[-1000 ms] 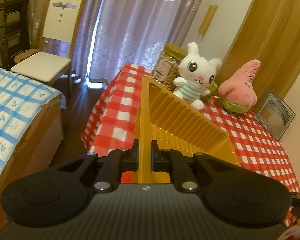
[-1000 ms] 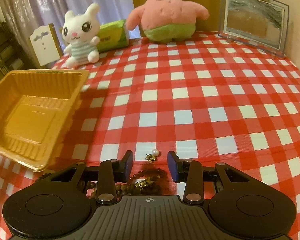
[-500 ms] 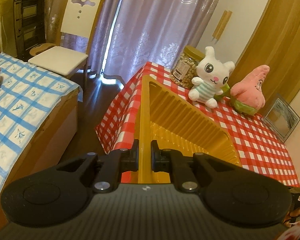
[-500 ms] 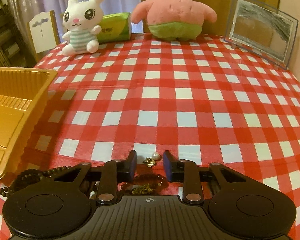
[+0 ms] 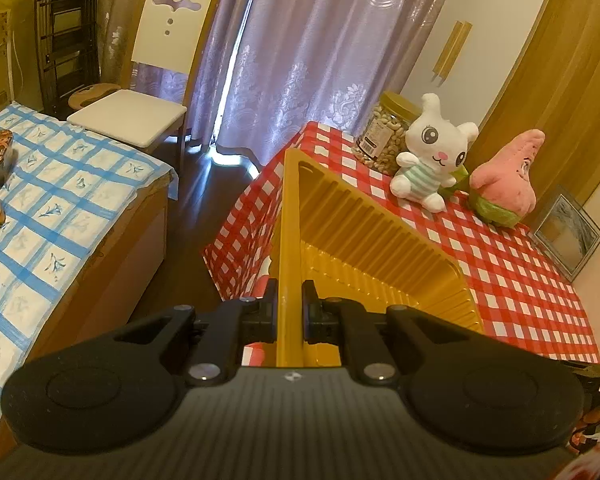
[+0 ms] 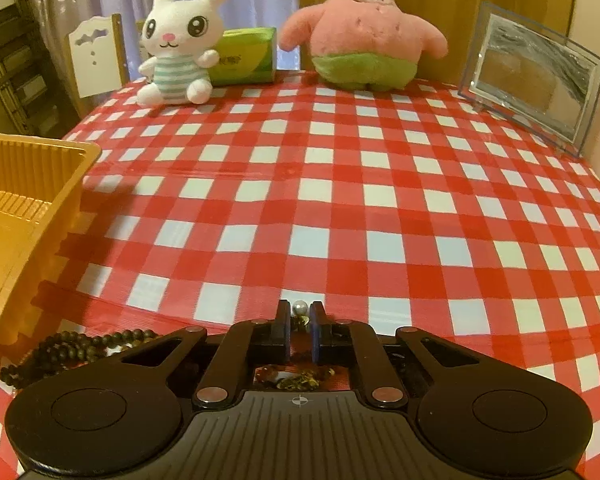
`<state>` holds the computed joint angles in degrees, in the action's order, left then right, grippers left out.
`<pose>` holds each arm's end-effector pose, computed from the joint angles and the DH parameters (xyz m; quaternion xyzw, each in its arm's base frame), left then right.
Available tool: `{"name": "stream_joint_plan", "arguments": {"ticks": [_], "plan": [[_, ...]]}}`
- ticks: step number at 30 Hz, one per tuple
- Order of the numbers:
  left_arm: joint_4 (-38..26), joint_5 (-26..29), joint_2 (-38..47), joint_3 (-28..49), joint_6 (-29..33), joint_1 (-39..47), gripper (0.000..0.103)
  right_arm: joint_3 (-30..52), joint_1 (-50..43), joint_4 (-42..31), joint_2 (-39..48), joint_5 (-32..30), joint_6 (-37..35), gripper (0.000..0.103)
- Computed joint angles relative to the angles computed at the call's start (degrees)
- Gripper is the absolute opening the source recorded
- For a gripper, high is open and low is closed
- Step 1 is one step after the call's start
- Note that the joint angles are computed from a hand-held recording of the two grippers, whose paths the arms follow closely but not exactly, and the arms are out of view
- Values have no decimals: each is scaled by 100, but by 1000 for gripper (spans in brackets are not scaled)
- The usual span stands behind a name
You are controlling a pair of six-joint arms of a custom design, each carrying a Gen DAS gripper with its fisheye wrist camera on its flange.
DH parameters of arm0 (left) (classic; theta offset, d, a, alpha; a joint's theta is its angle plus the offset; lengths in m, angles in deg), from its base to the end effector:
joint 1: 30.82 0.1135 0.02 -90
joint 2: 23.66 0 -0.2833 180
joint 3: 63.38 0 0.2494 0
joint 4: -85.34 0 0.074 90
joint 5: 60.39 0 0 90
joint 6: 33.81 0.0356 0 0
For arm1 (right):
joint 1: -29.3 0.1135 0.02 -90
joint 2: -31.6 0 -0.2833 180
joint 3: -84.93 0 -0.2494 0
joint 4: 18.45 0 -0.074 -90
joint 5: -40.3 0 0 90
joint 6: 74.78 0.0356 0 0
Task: Organize jewelry
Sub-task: 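Carry the pearl trinket into the tray and open the right gripper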
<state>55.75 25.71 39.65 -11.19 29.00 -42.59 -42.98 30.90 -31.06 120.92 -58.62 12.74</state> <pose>0.2163 -0.0426 0.2471 -0.1359 0.8983 -0.1098 0.4032 0.2854 0.0135 0.1625 -0.0600 0.9348 0.0704 0.3428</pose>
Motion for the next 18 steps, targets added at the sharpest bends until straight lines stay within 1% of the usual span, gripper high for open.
{"name": "stream_joint_plan", "arguments": {"ticks": [6,12,16,18], "plan": [[-22,38,-50,-28,18,61,9,87,102,-205,-347,-261,135,9],[-7,84,-66,-43,27,102,9,382,407,-557,-764,-903,438,9],[-23,85,-64,-34,24,84,9,588,794,-690,-823,-1355,641,9],[-17,93,-78,-51,26,86,9,656,1035,-688,-808,-1487,748,9]]}}
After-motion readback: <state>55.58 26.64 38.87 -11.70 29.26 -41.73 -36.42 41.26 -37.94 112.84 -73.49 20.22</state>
